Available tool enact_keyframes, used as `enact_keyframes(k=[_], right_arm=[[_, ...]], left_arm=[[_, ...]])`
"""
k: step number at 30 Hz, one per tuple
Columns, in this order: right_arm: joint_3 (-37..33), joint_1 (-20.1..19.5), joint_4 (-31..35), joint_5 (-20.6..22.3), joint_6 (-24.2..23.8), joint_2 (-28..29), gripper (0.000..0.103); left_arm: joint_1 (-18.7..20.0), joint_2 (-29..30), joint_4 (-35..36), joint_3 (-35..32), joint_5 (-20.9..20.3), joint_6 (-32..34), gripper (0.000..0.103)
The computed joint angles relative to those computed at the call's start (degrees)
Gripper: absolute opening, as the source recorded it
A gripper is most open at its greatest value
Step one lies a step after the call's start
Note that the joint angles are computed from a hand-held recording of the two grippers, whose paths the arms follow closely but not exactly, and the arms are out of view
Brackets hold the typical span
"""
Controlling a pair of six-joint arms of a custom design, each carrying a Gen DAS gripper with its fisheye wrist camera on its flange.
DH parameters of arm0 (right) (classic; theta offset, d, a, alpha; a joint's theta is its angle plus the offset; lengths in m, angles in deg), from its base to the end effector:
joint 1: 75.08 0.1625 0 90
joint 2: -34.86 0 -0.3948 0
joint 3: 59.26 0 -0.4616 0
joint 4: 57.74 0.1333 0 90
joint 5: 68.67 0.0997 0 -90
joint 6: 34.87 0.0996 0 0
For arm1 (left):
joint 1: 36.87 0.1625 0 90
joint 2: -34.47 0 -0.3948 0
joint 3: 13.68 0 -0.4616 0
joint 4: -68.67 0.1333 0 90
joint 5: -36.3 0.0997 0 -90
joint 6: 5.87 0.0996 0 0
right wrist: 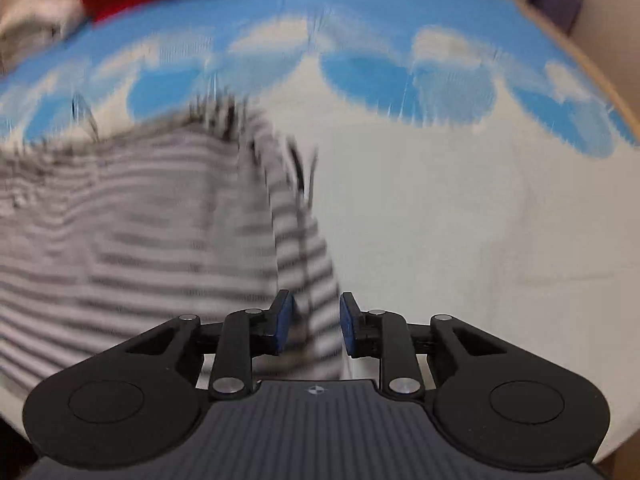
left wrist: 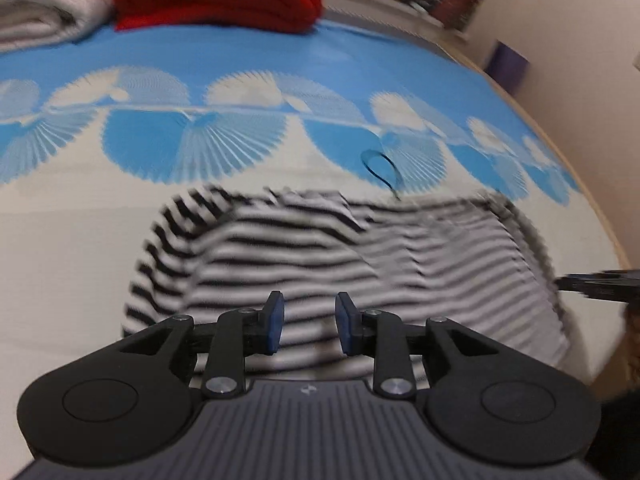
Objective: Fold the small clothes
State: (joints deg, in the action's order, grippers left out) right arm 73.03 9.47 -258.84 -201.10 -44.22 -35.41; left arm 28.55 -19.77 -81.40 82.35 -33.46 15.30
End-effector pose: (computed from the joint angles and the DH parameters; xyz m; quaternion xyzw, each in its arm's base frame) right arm 0.0211 -0.4748 0.1537 -0.1214 -0.8526 0.3416 0.3763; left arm -0.1381 -0.7053 0.1178 0.3521 0.9064 -0.1615 0.1687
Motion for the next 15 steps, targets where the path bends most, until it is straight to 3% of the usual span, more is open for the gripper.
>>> enact_keyframes(k=[3,7,15], right_arm=[[-1.6,0.0,-9.3,1.4,-4.7,3.0,0.029],[-5.9,-0.4,-17.8,2.5,-9.3,8.7,0.033],[-14.0,-1.2,-16.1,2.7,-11.0,13.9,0.033]], left_arm=[[-0.3,2.6,-5.1,-0.7,3.0,1.6,0.031],[-0.4,5.1,-6.2,-2.9,3.8,2.3,0.031],[-0.2,10.9,-5.3,-9.0,6.5,0.6,0.031]])
